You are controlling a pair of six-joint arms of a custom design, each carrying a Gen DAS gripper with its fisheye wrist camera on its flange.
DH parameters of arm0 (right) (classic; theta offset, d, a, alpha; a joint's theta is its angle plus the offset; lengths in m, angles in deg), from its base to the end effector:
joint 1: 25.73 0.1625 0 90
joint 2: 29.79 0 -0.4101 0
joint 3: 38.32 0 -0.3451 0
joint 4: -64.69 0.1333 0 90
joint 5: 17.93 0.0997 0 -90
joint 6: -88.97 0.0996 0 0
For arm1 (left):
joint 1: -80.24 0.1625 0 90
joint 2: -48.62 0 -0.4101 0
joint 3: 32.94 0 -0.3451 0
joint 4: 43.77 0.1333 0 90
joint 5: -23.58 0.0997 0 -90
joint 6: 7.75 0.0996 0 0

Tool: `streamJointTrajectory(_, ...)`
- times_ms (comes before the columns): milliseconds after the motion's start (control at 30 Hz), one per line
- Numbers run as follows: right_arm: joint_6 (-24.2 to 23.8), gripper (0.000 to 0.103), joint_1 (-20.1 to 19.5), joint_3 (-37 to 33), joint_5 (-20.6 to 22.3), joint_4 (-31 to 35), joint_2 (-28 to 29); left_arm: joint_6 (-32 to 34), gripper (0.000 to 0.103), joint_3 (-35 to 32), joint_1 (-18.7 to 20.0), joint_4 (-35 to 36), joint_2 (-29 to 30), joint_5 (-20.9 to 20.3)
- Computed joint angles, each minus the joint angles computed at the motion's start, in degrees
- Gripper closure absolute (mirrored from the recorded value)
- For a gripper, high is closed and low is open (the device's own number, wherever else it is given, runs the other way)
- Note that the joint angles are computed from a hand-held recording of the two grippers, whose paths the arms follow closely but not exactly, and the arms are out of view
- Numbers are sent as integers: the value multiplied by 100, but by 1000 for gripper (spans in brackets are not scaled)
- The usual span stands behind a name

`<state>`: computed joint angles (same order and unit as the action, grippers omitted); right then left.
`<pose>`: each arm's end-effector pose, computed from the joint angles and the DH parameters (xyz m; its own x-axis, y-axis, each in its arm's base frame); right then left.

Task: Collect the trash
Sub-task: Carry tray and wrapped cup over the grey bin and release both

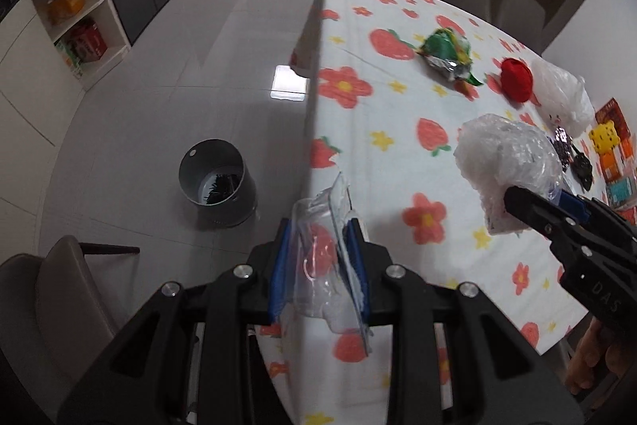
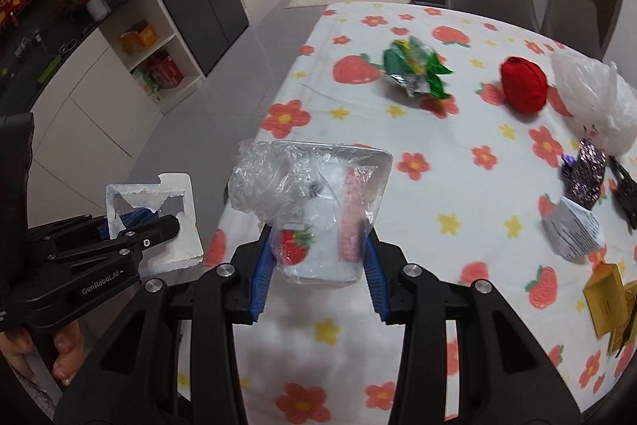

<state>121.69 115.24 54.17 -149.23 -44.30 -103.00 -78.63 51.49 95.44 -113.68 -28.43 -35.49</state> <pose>0.4648 -0.2898 0.3658 -0.8157 -0.1524 0.5580 -0.3992 0.8464 -0.3525 -0.4179 -0.3047 0.3960 -0.8077 0.0717 -0.5852 0.2841 0.9171 -0.2798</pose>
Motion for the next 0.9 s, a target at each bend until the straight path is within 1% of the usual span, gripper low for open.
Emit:
streamJointTrajectory(67, -92, 64, 28, -172, 142, -213, 388, -44, 75, 14, 137, 248, -285, 74)
streamJointTrajectory(167, -178, 64, 42, -467, 259, -546, 1026, 143, 75, 10, 421, 536, -715, 174)
streamJointTrajectory(267, -71, 64, 29, -1002, 399, -628, 1768, 584, 75, -143, 868, 831, -1041, 196)
streamJointTrajectory(367, -137, 64, -10, -1746, 463, -597, 2615, 1049, 75, -327, 1361, 1031, -1215, 330)
streamJointTrajectory(433, -141, 64, -103, -2181, 534, -636, 3127, 1451, 75, -412, 1768, 1011, -1301, 442)
streamJointTrajectory(467, -108, 64, -147, -2442, 537, -516, 3385, 1645, 75, -452, 1958, 976, -1312, 495)
streamJointTrajectory(500, -14, 64, -199, -2759, 516, -157, 3638, 1882, 75, -460, 2173, 855, -1312, 539)
streamJointTrajectory(533, 13, 64, -281, -2990, 564, -38, 3874, 2126, 75, -448, 2396, 707, -1310, 582)
streamJointTrajectory(567, -16, 64, -359, -3105, 611, -59, 4047, 2478, 75, -404, 2633, 440, -1309, 540)
streamJointTrajectory(733, -373, 63, -824, -3309, 660, -539, 4754, 3765, 75, 0, 3699, -918, -1135, 553)
streamJointTrajectory(767, -412, 63, -931, -3369, 677, -630, 4909, 3867, 75, 104, 3875, -1128, -1064, 679)
streamJointTrajectory(900, -536, 61, -1333, -3352, 738, -1174, 5360, 4586, 75, 469, 4630, -2167, -697, 705)
